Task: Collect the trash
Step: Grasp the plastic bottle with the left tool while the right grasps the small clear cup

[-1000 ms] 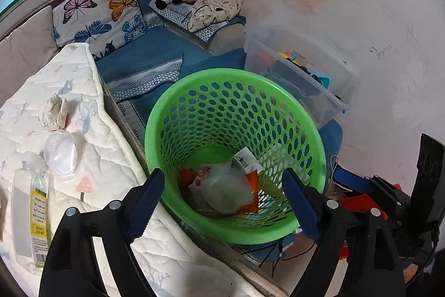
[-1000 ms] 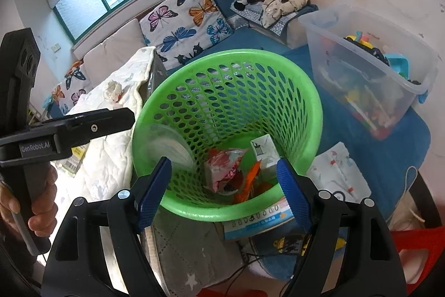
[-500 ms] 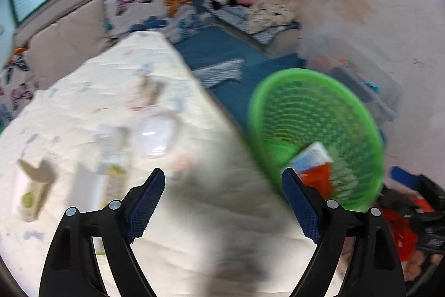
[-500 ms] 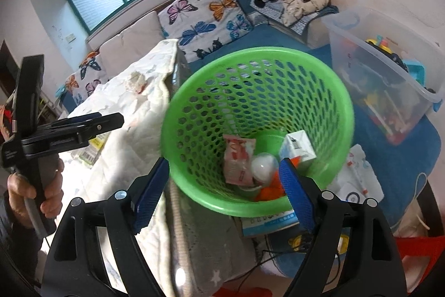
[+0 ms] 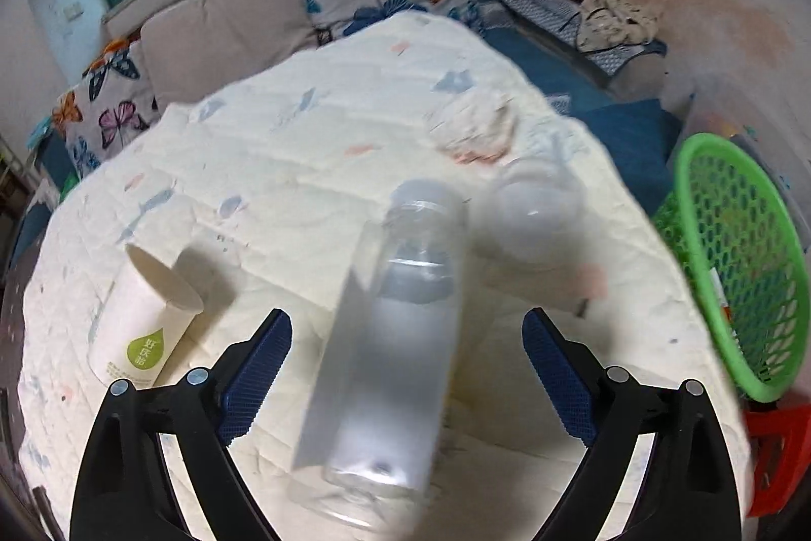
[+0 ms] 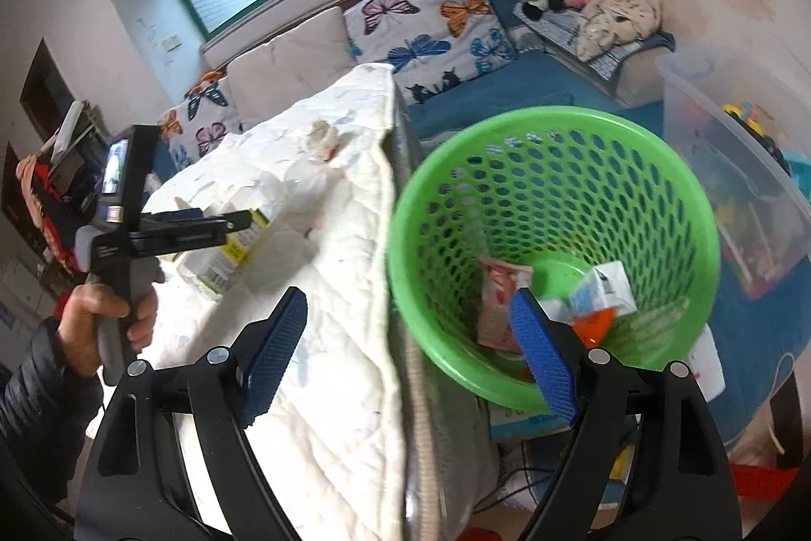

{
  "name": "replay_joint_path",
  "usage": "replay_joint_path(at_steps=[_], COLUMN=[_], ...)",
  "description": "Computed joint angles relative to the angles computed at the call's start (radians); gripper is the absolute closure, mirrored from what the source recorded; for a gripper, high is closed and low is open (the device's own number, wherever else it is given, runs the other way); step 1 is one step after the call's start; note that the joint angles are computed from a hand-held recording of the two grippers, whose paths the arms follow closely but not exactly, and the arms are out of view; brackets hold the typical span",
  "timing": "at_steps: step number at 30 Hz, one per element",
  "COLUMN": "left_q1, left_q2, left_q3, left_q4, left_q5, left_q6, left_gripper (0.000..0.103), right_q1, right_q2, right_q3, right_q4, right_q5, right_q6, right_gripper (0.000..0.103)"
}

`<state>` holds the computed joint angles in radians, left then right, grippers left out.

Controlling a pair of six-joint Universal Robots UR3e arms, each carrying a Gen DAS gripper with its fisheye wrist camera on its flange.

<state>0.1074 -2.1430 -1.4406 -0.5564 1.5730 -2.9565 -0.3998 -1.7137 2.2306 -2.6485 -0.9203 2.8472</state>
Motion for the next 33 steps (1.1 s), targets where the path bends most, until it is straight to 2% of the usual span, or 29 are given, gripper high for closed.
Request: replay_joint_path(at_steps=[6,8,12,15,24,33], left_q1=[0.026,0.032,0.048,0.059,0.126,0.226], left_q2=[-0.054,-0.073,-0.107,-0.112,0.030,0.203], left_q3=[0.046,0.063,0.111,0.119,-0.037,-0.174], left_q4=[-0.049,-0.054,-0.088,-0.097,-0.045,-0.032], left_q5=[-0.043,-0.055,-0.097,-0.134,-0.221,-0.293], left_q6=[0.016,0.019,0.017,0.030,0.069,0.125], left_gripper=[0.014,0.018,0.031,0.045,0.048,0.048], right_q1=[0.110,0.149,0.220,0.279,0.406,0.505], right_q2=[0.088,0.129,0.212,0.281,0.476,0.787], right_q3=[-0.095,-0.138,-0.225,-0.301,-0.544,-0.942], right_q4=[-0.034,-0.044,-0.058,-0.068,-0.058,0.027], right_q5=[-0.048,-0.069,-0.104,-0.132,-0.182,-0.260], right_q6=[0.045,0.062,0.081,0.097,0.141,0.174], right_gripper=[0.021,0.021,0.021,0.021,0.021,0.021])
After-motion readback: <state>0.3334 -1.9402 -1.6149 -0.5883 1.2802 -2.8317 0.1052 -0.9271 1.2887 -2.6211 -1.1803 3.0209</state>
